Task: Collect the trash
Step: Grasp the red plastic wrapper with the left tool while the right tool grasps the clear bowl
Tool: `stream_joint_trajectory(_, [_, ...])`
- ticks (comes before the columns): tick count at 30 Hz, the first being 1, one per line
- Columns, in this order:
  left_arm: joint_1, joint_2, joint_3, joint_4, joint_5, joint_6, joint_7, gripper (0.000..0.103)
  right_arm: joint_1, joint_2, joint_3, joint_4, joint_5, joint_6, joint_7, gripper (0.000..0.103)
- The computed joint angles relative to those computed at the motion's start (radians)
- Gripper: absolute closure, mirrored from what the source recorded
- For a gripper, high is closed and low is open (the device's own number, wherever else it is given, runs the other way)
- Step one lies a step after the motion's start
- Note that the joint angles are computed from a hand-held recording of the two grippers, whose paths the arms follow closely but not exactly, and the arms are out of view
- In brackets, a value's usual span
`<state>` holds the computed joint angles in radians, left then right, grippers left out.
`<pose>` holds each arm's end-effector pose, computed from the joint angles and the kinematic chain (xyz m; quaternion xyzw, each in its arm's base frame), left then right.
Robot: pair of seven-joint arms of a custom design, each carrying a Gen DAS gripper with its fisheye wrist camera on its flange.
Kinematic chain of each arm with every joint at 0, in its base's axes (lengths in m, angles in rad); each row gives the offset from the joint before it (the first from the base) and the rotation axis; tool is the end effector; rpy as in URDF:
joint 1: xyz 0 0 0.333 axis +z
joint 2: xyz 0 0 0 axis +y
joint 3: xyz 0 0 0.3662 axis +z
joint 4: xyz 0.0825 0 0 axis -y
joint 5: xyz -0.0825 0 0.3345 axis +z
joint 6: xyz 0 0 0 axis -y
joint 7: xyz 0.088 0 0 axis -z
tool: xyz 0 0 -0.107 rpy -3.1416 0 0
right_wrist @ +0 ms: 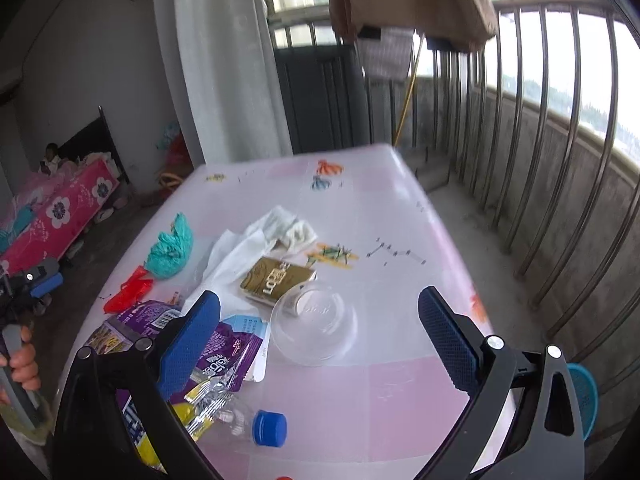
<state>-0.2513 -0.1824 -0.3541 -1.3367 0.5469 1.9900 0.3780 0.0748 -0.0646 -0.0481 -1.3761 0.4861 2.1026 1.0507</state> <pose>0.3511 -0.2457 0.9168 -0.7643 0.4226 -0.4162 0.2531 0.4967 0.0339 0.8620 -0.7642 0.4676 -0.1979 0.3977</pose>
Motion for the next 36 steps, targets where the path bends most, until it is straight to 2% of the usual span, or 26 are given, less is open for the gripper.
stream_joint_trajectory(3, [0.007,-0.028,0.046,-0.075,-0.089,0.024,-0.01,0.034,0.007,0.024,0.012,0.009,-0.039,-0.007,0.035,0.01])
stream_joint_trajectory(7, [0.02,-0.044,0.088,-0.135,-0.204,0.035,-0.002,0.038,0.013,0.06,0.02,0.032,-0.063,-0.022,0.068,0.012])
stream_joint_trajectory(12, [0.037,-0.081,0.15,-0.263,-0.385,0.179,-0.013,0.04,0.008,0.116,0.022,0.08,-0.066,-0.076,0.112,0.014])
stream_joint_trajectory(15, [0.05,-0.08,0.162,-0.293,-0.441,0.205,-0.012,0.046,0.005,0.137,0.027,0.1,-0.059,-0.099,0.123,0.015])
stream_joint_trajectory(20, [0.068,-0.062,0.158,-0.291,-0.462,0.196,-0.011,0.055,0.003,0.158,0.032,0.112,-0.057,-0.118,0.132,0.019])
stream_joint_trajectory(24, [0.074,-0.043,0.145,-0.265,-0.441,0.165,-0.012,0.067,0.002,0.172,0.035,0.123,-0.057,-0.138,0.145,0.026])
stream_joint_trajectory(29, [0.077,-0.046,0.147,-0.274,-0.437,0.166,-0.009,0.079,-0.004,0.184,0.037,0.139,-0.042,-0.166,0.155,0.037])
stream_joint_trajectory(36, [0.083,-0.063,0.138,-0.292,-0.391,0.207,0.005,0.09,-0.007,0.194,0.038,0.161,-0.041,-0.179,0.165,0.037])
